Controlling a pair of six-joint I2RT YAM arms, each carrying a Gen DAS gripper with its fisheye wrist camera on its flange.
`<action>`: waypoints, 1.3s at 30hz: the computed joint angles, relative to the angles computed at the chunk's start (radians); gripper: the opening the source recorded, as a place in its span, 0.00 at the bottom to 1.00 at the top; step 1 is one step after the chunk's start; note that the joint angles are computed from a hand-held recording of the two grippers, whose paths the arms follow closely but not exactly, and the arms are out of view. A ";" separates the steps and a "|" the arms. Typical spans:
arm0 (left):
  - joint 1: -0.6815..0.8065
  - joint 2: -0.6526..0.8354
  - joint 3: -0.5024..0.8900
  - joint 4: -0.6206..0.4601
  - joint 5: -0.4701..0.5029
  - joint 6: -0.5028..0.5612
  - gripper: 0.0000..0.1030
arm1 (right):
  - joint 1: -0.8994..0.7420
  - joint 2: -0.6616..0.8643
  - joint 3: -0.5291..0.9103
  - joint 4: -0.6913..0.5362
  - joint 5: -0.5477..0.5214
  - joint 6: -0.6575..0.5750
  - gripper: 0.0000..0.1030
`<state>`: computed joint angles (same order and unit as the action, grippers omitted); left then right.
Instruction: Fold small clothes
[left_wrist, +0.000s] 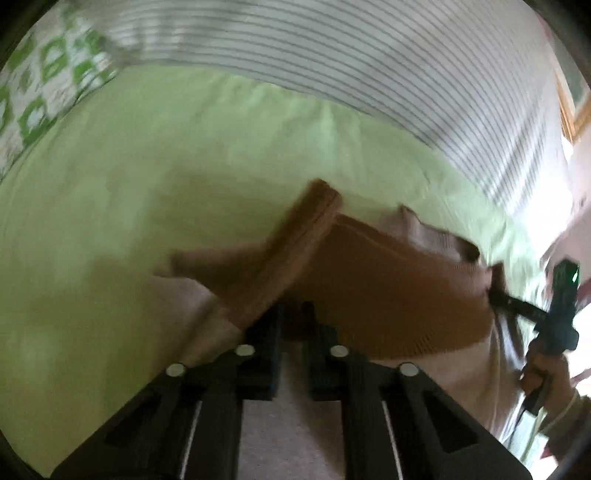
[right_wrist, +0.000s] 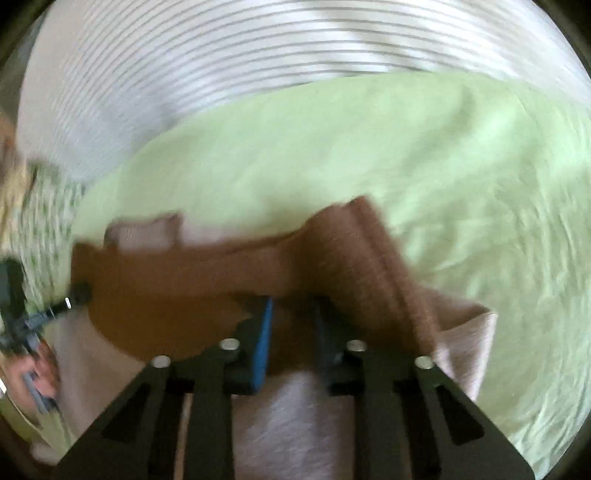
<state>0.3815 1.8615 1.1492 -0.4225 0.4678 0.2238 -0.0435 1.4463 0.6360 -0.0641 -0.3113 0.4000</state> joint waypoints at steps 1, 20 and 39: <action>-0.001 -0.010 -0.013 0.020 -0.010 -0.008 0.08 | -0.020 -0.002 -0.005 0.003 -0.007 0.011 0.10; 0.173 -0.414 -0.388 -0.019 -0.011 0.077 0.33 | 0.165 -0.860 -0.351 -0.515 0.126 0.161 0.14; 0.443 -0.785 -0.515 -0.395 0.083 0.099 0.58 | 0.595 -0.973 -0.218 -0.614 0.493 0.556 0.36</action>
<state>0.8241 1.0767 0.6343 -0.8177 0.5508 0.3224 0.5511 0.4734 0.4178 -0.6784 0.1813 0.9564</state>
